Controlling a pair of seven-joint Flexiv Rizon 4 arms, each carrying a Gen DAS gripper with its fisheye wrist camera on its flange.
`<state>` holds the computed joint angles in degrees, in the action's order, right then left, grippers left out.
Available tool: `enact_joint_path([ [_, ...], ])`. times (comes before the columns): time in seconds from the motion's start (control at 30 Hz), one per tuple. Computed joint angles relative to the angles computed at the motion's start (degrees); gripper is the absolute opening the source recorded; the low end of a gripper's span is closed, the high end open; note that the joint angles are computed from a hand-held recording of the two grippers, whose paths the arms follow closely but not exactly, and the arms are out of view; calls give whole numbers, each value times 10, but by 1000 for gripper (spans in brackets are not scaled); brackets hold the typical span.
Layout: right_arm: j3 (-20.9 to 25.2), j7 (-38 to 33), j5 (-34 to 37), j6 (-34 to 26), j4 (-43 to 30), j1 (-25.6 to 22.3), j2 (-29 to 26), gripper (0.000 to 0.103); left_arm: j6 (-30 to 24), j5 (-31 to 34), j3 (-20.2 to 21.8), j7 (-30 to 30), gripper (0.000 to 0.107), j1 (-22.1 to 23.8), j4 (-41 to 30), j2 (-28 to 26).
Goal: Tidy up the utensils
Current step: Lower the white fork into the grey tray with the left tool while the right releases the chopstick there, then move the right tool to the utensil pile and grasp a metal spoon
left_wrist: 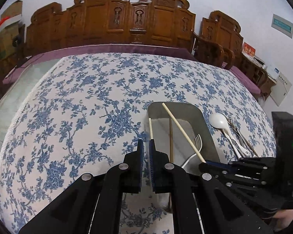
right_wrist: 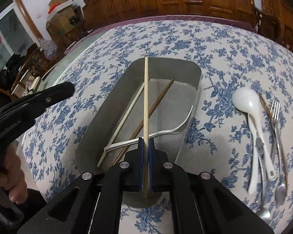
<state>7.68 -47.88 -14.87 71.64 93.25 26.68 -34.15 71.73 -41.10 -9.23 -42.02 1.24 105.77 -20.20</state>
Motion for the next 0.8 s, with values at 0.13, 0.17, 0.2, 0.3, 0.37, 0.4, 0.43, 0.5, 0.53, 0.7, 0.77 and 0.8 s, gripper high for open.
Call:
enact_joint_path([
  [0.13, 0, 7, 7, -5, -10, 0, -10, 7, 0, -1, -1, 2, 5, 2, 0, 0],
  [0.17, -3, 9, 4, -2, -9, 3, -10, 9, 1, 0, 0, 2, 5, 1, 0, 0],
  [0.2, -4, 8, 2, 8, -7, 3, -10, 9, 1, -1, -1, 2, 5, 2, 0, 0],
  [0.3, 8, -11, 6, 25, -5, -7, -11, 10, 1, -1, 0, 1, 5, 1, 1, 1],
  [0.37, 7, -21, 3, 34, 2, -7, -7, 10, -2, -3, -1, 3, 5, 1, 2, 2],
  [0.4, 2, -25, -1, 45, 11, -5, -2, 9, 0, -5, -3, 6, 5, 2, 4, 4],
  [0.43, -3, -26, -5, 51, 18, -3, 3, 9, 2, -10, -5, 11, 6, 2, 7, 6],
  [0.5, -9, -28, -11, 61, 34, -2, 15, 9, 9, -21, -11, 25, 21, 1, 14, 11],
  [0.53, -14, -27, -15, 66, 45, 0, 23, 9, 16, -32, -16, 38, 25, 1, 20, 16],
  [0.7, -67, 1, -69, 94, 113, 27, 72, 9, 23, -61, -21, 67, 34, -8, 32, 25],
  [0.77, -83, 14, -93, 103, 139, 31, 90, 9, 26, -67, -20, 75, 38, -14, 35, 27],
  [0.8, -90, 22, -105, 107, 154, 32, 101, 9, 28, -72, -22, 82, 40, -16, 38, 29],
])
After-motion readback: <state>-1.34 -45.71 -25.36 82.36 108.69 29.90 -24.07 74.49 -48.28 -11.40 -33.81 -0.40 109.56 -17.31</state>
